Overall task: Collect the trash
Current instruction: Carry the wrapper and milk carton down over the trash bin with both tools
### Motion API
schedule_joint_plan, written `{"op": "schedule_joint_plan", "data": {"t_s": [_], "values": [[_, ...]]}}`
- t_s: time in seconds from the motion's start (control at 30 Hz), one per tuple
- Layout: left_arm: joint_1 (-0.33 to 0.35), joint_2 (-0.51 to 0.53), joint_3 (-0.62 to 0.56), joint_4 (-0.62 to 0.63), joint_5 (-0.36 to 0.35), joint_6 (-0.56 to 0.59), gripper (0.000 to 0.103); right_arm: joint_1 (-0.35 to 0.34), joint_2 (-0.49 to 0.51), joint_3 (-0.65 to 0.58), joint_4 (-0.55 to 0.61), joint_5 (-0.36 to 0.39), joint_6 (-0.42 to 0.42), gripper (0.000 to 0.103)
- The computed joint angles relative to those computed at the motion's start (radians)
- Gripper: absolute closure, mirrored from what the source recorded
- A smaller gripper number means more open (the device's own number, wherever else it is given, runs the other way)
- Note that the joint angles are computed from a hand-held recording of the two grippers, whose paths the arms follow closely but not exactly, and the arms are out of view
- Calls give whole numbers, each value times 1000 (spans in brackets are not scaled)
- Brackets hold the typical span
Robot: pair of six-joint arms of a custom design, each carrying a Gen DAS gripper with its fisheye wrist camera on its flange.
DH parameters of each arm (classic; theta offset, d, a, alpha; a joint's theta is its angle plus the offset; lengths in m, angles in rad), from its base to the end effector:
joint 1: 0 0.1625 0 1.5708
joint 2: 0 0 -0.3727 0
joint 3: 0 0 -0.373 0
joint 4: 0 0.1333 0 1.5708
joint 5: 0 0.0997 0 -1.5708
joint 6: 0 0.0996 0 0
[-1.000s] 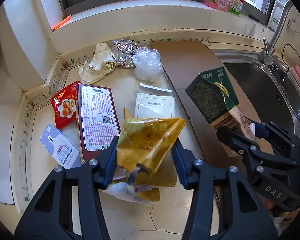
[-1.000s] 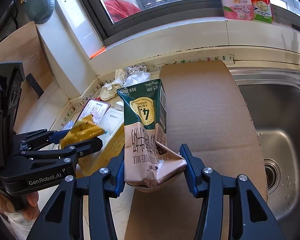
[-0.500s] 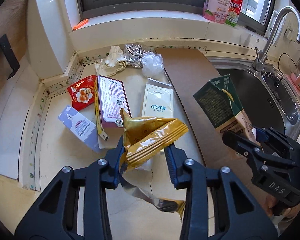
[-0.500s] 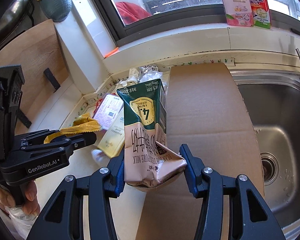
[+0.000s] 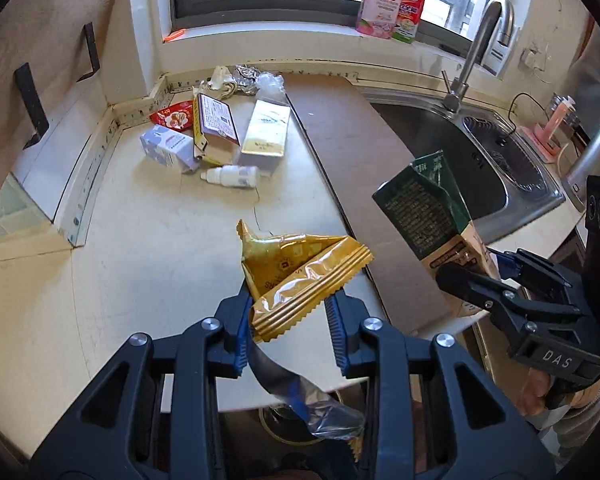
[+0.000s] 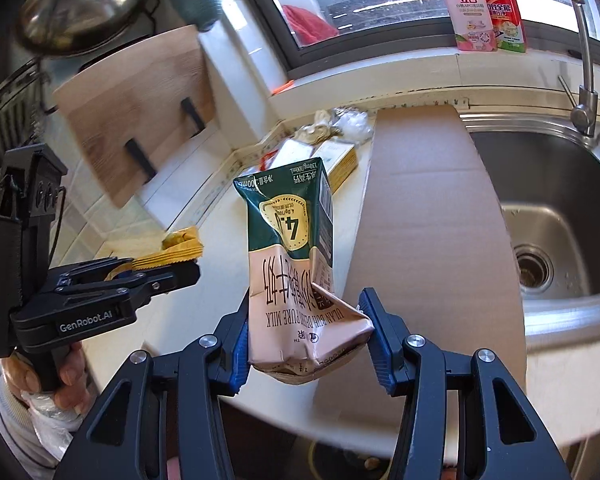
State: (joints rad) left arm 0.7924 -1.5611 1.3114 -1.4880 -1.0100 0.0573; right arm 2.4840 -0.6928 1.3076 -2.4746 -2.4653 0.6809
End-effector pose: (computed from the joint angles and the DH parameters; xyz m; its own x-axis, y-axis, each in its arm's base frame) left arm -0.2025 -0.4707 0.5607 -0.6243 0.5710 -0.5331 0.7293 0.6705 -0.1358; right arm 0.5918 -0.3868 0.1541 -0.9115 0.0894 0.4015 -0.2379 0.6815 -0.6920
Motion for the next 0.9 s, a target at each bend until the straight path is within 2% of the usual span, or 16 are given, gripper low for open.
{"op": "schedule_joint_plan", "data": {"t_s": [0.13, 0.23, 0.4, 0.57, 0.8, 0.9], "values": [[-59, -164, 137, 47, -27, -47, 75, 83, -10, 66, 36, -12, 58, 54], [-86, -264, 228, 103, -51, -87, 75, 130, -16, 117, 89, -6, 138, 54], [-74, -379, 357, 188, -87, -143, 75, 177, -8, 195, 199, 26, 295, 54], [16, -435, 476, 221, -120, -152, 75, 186, 8, 292, 213, 111, 410, 54], [193, -469, 661, 125, -129, -98, 75, 137, 13, 477, 63, 206, 511, 54], [272, -460, 720, 75, -110, -72, 75, 104, 23, 560, -56, 265, 527, 54]]}}
